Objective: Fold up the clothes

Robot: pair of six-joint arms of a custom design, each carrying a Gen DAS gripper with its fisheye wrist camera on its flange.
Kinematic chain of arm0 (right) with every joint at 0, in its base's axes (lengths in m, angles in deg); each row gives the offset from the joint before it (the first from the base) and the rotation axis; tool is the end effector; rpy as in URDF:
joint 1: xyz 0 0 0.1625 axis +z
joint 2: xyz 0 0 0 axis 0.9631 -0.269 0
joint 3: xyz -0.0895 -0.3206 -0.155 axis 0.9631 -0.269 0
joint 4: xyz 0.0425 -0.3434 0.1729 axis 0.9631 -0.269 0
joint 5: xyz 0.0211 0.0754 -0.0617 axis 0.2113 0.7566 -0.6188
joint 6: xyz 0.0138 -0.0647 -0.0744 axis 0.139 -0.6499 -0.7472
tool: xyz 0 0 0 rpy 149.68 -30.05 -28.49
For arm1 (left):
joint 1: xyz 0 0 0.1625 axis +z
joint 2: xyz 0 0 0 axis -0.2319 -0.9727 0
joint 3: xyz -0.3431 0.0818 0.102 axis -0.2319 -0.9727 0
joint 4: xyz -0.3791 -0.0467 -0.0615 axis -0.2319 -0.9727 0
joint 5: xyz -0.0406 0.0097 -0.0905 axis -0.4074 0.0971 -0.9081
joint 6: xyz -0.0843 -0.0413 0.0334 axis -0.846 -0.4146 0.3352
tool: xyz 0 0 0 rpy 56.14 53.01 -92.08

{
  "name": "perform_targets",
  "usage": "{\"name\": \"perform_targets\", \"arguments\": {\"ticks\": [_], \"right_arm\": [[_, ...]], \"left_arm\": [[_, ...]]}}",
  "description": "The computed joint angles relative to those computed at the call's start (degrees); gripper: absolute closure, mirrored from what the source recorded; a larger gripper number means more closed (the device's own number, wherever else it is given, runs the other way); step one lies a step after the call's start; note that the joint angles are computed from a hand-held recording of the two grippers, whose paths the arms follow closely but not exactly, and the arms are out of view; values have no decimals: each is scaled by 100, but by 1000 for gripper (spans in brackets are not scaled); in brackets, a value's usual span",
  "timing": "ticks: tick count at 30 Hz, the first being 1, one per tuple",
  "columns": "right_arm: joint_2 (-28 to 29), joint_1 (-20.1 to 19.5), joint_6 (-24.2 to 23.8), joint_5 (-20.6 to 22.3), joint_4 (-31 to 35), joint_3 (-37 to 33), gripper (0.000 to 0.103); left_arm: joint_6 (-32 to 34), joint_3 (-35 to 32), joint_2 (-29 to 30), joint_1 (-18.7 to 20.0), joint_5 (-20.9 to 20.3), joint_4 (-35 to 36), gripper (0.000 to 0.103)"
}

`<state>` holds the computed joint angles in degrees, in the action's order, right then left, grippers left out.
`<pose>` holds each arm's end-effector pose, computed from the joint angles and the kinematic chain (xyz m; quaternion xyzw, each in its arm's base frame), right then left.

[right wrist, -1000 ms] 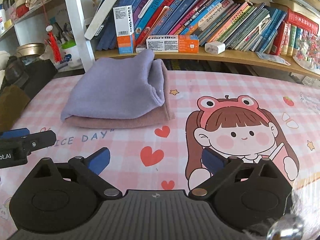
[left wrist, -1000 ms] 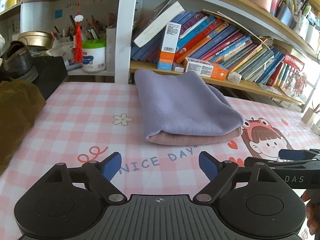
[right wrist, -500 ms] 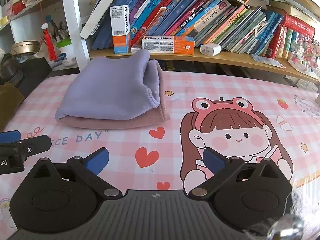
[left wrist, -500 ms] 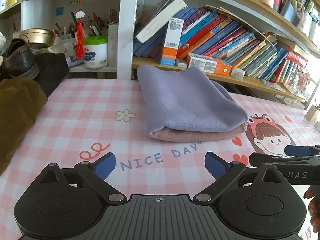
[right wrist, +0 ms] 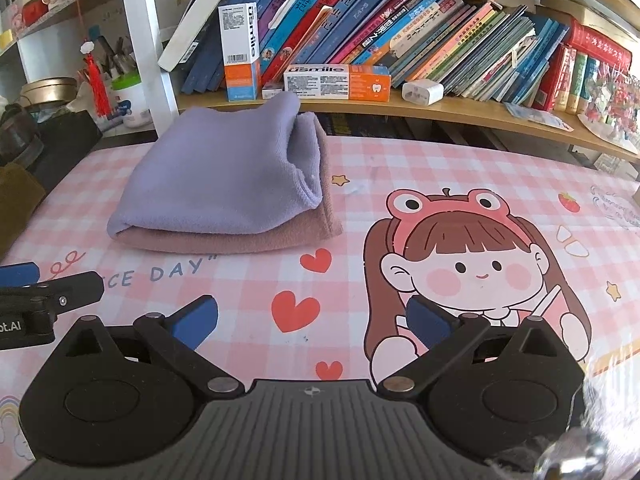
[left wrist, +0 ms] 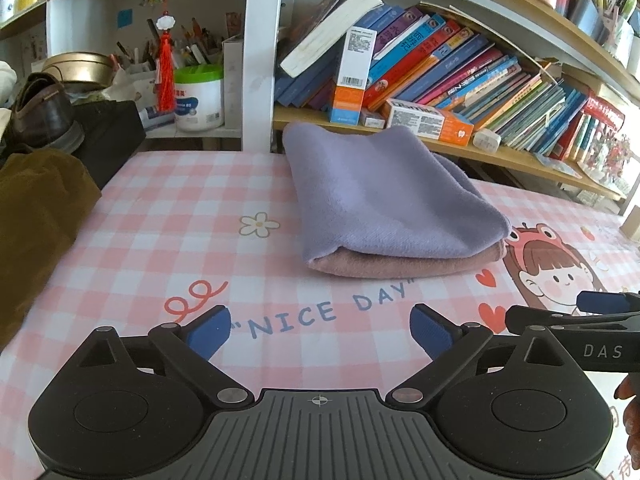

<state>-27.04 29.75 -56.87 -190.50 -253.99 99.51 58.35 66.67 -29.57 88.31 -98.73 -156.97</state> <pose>0.2692 -0.7165 -0.0802 0.2603 -0.8775 0.2960 0.2730 0.0344 -0.6520 0.2004 0.0521 0.8390 -0.4226 0.3387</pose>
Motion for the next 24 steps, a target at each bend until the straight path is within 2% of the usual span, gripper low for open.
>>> {"name": "perform_targets", "arguments": {"ticks": [24], "right_arm": [[59,2,33,-50,8,-78,1]], "left_arm": [[-114,-24,-16,14,-42,168,5]]}}
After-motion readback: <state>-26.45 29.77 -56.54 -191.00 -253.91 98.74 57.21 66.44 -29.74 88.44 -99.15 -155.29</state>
